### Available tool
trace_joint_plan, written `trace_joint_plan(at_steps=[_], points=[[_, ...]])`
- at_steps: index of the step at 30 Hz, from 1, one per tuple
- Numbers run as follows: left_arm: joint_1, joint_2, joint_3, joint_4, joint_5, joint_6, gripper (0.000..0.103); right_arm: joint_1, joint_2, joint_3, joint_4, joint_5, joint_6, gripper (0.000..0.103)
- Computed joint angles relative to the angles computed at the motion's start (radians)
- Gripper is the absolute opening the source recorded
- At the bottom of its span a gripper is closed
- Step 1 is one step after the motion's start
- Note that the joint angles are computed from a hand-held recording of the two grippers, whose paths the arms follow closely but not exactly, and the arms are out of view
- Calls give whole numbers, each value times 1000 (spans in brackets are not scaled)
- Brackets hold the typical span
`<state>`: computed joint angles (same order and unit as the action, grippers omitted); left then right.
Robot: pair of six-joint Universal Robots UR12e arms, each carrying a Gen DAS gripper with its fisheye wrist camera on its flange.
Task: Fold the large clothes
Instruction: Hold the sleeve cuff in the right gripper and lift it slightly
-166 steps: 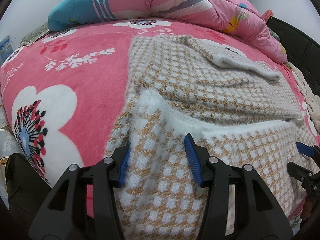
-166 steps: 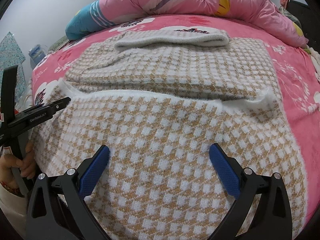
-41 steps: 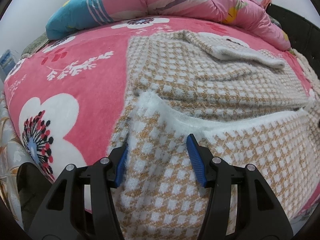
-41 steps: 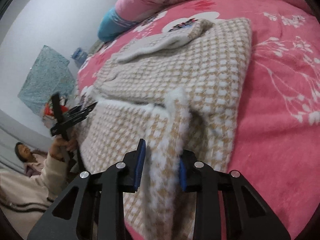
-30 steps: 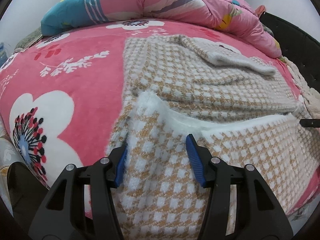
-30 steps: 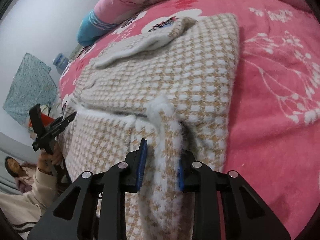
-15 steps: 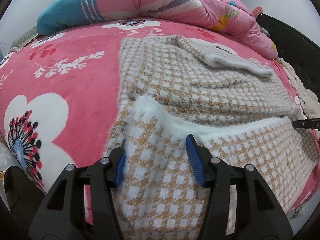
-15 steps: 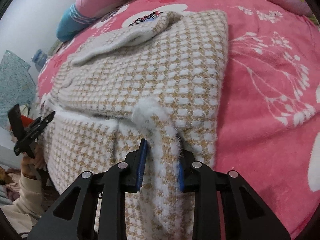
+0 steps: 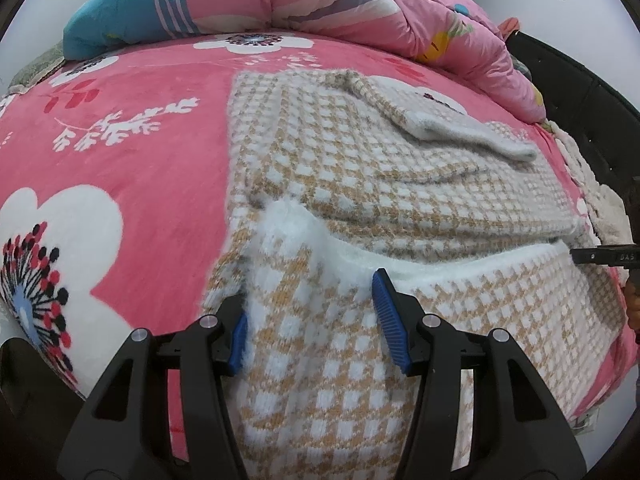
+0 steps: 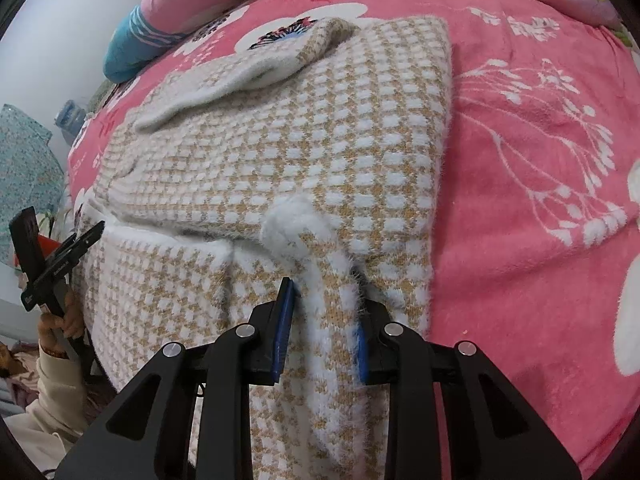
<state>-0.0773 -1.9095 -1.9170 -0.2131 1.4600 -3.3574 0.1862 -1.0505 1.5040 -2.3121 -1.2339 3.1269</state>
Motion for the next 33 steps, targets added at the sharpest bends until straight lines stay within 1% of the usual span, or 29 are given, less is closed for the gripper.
trace_joint_plan(at_steps=[3, 6, 8, 9, 12, 15, 18, 23, 27, 33], points=[[0, 6, -6, 13, -10, 12, 45, 0, 1, -3, 4, -1, -3, 26], [7, 18, -18, 33, -65, 20, 45, 0, 0, -2, 5, -1, -1, 26], [8, 23, -19, 30, -91, 34, 45, 1, 0, -2, 5, -3, -2, 26], [7, 22, -16, 21, -91, 41, 45, 0, 1, -3, 5, -3, -2, 26], [1, 12, 1, -27, -55, 48, 46, -1, 2, 1, -2, -2, -2, 26], [12, 7, 6, -45, -74, 19, 46, 0, 3, -2, 0, 0, -1, 26], [17, 10, 6, -54, -87, 6, 47, -3, 5, -3, 3, 11, 0, 26], [4, 11, 12, -72, -50, 18, 47, -11, 3, -4, 16, 31, -2, 28], [-11, 9, 23, -94, -4, 27, 47, -19, -6, 4, 28, 56, -20, 35], [-30, 6, 33, -109, 58, 35, 47, -18, -13, 13, 21, 45, -29, 35]])
